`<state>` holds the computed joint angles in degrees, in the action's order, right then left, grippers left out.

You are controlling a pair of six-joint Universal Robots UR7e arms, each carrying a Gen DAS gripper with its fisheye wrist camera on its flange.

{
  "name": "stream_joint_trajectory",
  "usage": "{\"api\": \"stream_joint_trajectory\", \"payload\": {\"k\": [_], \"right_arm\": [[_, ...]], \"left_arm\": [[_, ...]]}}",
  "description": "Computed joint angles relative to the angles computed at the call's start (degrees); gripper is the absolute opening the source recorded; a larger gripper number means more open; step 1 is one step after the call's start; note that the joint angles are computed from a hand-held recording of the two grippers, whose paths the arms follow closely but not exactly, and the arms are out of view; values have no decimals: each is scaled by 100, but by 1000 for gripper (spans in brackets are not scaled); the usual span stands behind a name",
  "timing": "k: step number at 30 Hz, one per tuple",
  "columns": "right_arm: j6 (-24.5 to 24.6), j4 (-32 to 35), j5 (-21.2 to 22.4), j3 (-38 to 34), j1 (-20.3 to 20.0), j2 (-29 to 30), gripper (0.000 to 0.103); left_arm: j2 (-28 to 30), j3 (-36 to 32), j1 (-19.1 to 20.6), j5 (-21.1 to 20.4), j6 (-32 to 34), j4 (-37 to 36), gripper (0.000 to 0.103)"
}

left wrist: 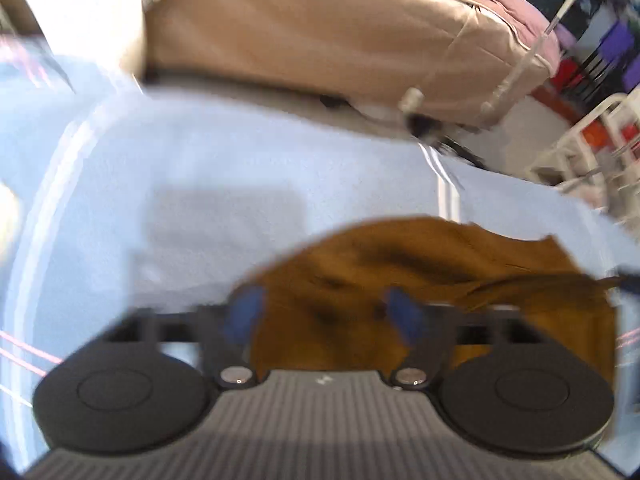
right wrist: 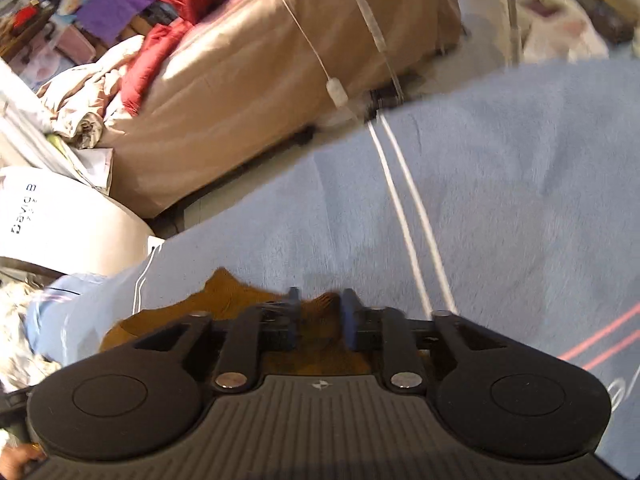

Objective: Fold small clothes
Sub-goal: 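Lift the hem with both tools and fold it toward the collar, release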

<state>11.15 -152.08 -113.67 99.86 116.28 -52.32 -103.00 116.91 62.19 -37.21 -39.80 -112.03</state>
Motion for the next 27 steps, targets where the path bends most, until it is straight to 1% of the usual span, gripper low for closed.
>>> {"api": "stream_joint_trajectory", "payload": {"k": [1, 2, 3, 4, 5, 6, 7, 8, 9, 10, 11, 12, 13, 15, 17, 18, 19, 21, 23, 25, 26, 27], "right_arm": [[-338, -303, -108, 89, 77, -40, 76], [-714, -571, -193, 169, 156, -87, 87], [-1053, -773, -230, 239, 218, -137, 91], [-1392, -892, -174, 327, 276, -225, 94], [-1673, -827, -32, 381, 295, -312, 94], [-1947, -642, 108, 387, 312, -367, 92], [-2234, -481, 164, 423, 342, -408, 85], [-2511, -322, 145, 466, 393, -433, 74], [-2741, -182, 153, 512, 418, -442, 68], [-2901, -40, 256, 559, 414, -453, 59], [-2962, 102, 368, 584, 404, -442, 55], [-2989, 202, 405, 594, 406, -397, 54], [-2972, 255, 370, 546, 421, -299, 53], [-2900, 217, 330, 569, 433, -212, 53], [-2794, 200, 350, 527, 430, -158, 53], [-2740, 191, 358, 533, 424, -153, 53], [-2710, 188, 371, 504, 417, -126, 53], [-2599, 253, 352, 487, 418, -107, 53], [-2550, 250, 293, 528, 428, -101, 53], [-2523, 208, 234, 527, 430, -94, 53], [-2511, 180, 211, 526, 429, -100, 54], [-2509, 170, 179, 517, 430, -102, 54]], "left_arm": [[-93, 125, -255, 574, -121, 213, 103], [-184, 209, -469, 1006, -292, 469, 103], [-306, 311, -636, 1258, -252, 528, 103], [-451, 446, -791, 1343, -38, 347, 103], [-596, 605, -923, 1229, 355, -73, 102], [-697, 727, -1032, 1063, 686, -387, 95], [-748, 798, -1115, 878, 908, -475, 84], [-704, 822, -1153, 666, 1046, -518, 79], [-659, 844, -1117, 308, 1244, -646, 72], [-565, 868, -1045, -52, 1388, -795, 65], [-480, 911, -959, -304, 1512, -870, 61], [-321, 909, -884, -405, 1585, -850, 55], [-157, 904, -830, -406, 1613, -783, 51], [91, 940, -695, -401, 1686, -872, 49], [180, 970, -566, -419, 1826, -956, 47], [102, 1036, -603, -371, 1823, -896, 47], [175, 1005, -561, -266, 1942, -929, 48], [336, 941, -422, 120, 2173, -1133, 48], [492, 721, -225, 317, 2311, -1367, 49], [634, 531, -95, 795, 2379, -1421, 52], [666, 465, -74, 1104, 2357, -1406, 54], [676, 403, -59, 1338, 2273, -1417, 61]]}}
